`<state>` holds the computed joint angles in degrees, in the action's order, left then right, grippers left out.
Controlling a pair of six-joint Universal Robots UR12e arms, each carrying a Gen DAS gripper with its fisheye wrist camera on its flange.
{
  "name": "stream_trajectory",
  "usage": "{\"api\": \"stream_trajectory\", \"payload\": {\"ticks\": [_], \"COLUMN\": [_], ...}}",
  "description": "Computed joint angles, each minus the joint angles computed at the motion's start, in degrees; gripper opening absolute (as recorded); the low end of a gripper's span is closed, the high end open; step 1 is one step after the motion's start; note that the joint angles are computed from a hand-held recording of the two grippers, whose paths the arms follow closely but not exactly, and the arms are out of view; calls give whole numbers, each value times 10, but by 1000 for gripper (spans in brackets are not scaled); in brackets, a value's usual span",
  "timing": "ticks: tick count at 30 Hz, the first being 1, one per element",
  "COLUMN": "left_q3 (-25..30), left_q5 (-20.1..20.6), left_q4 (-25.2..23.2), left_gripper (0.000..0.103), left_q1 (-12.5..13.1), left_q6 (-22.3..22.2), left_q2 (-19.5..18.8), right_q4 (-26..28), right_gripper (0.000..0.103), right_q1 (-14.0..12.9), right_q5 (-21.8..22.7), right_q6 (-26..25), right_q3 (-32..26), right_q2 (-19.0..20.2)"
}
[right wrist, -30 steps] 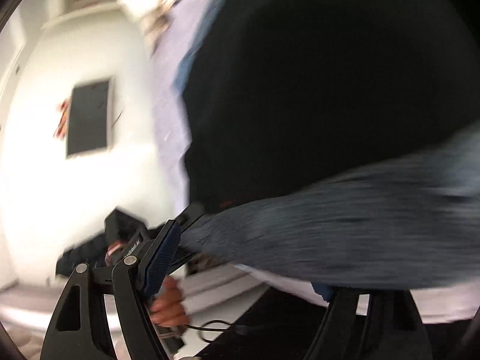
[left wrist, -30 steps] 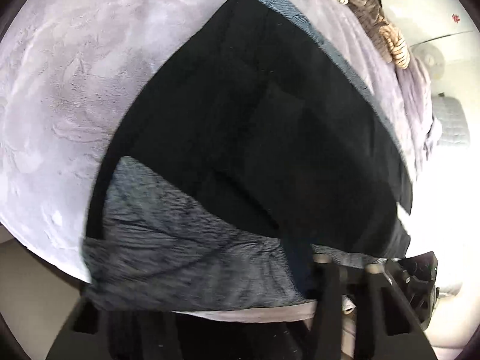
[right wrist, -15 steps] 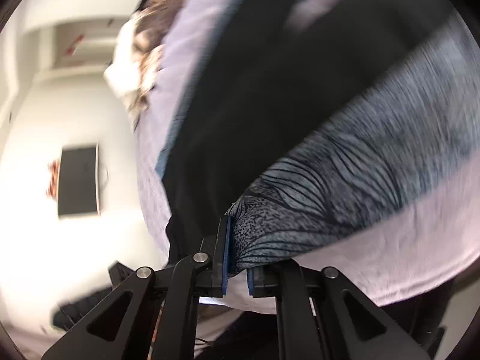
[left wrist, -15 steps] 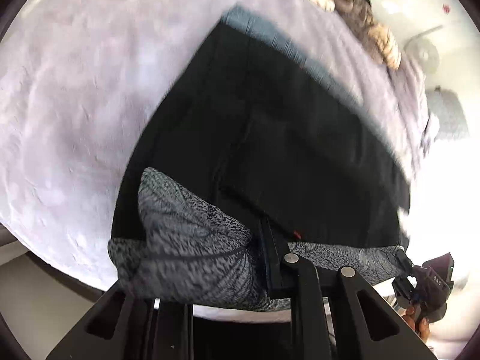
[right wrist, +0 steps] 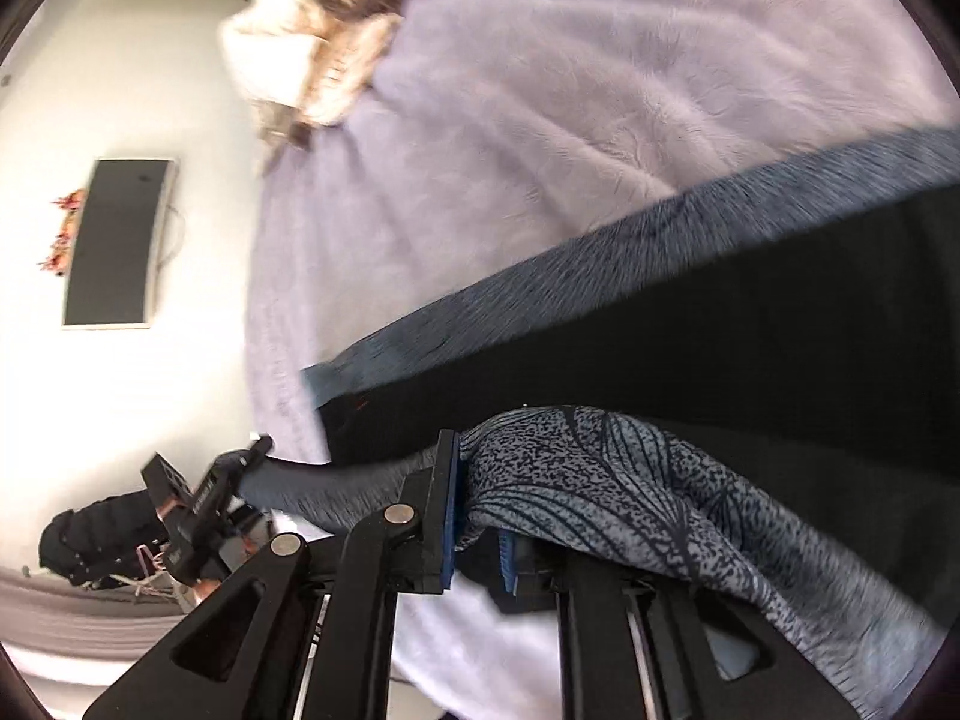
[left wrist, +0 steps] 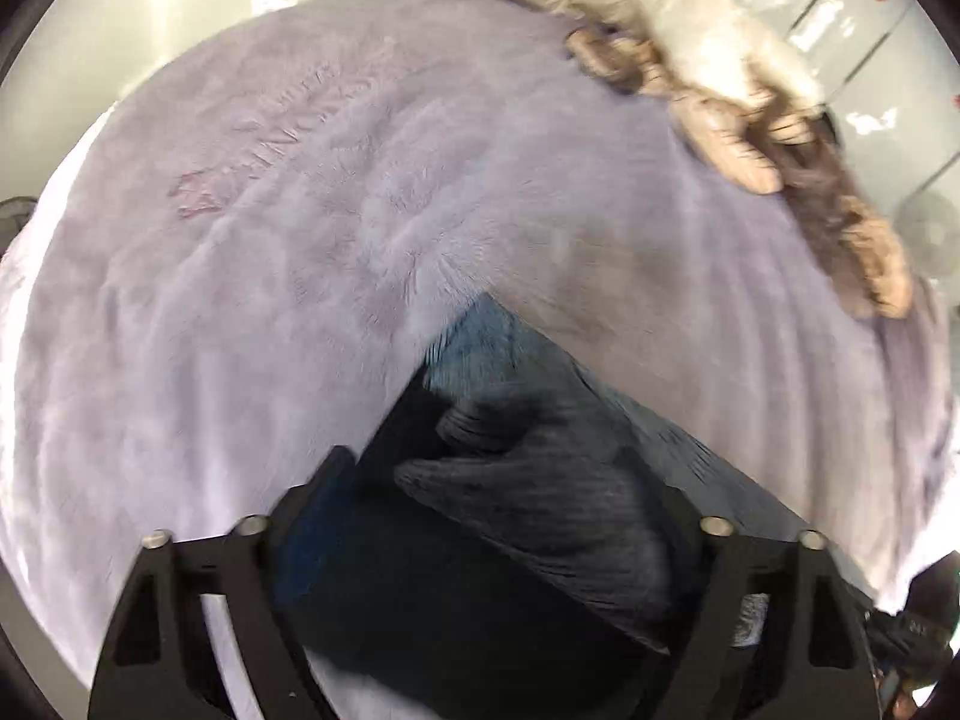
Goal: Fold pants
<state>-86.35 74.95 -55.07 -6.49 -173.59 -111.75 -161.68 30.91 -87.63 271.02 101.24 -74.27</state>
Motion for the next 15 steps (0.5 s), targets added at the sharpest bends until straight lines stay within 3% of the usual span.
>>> {"api": "stream_trajectory", "payload": {"ticks": [3,7,8,12,15], "left_q3": [22,26,26,19,0], "left_q5": [34,57,67,68,21], "left_q4": [-1,30,38,29,-35], "left_gripper": [93,93,93,93,93], "left_q1": [-15,-17,-17,-21,-28], "left_q6": [-18,-31,-24,69,153], "left_q2": [-29,-18,-11,18,50], "right_q4": [-13,-90,-108,-119,-87], "right_gripper": [28,70,76,76,76], "right_q1": [-23,-33,-33,-23,-3], "right_q5": [43,59,57,31,-19], "right_q6": [13,42,46,23,11], "right_q3": [18,31,30,28,43], "right_q2": [16,35,35,15,-23]}}
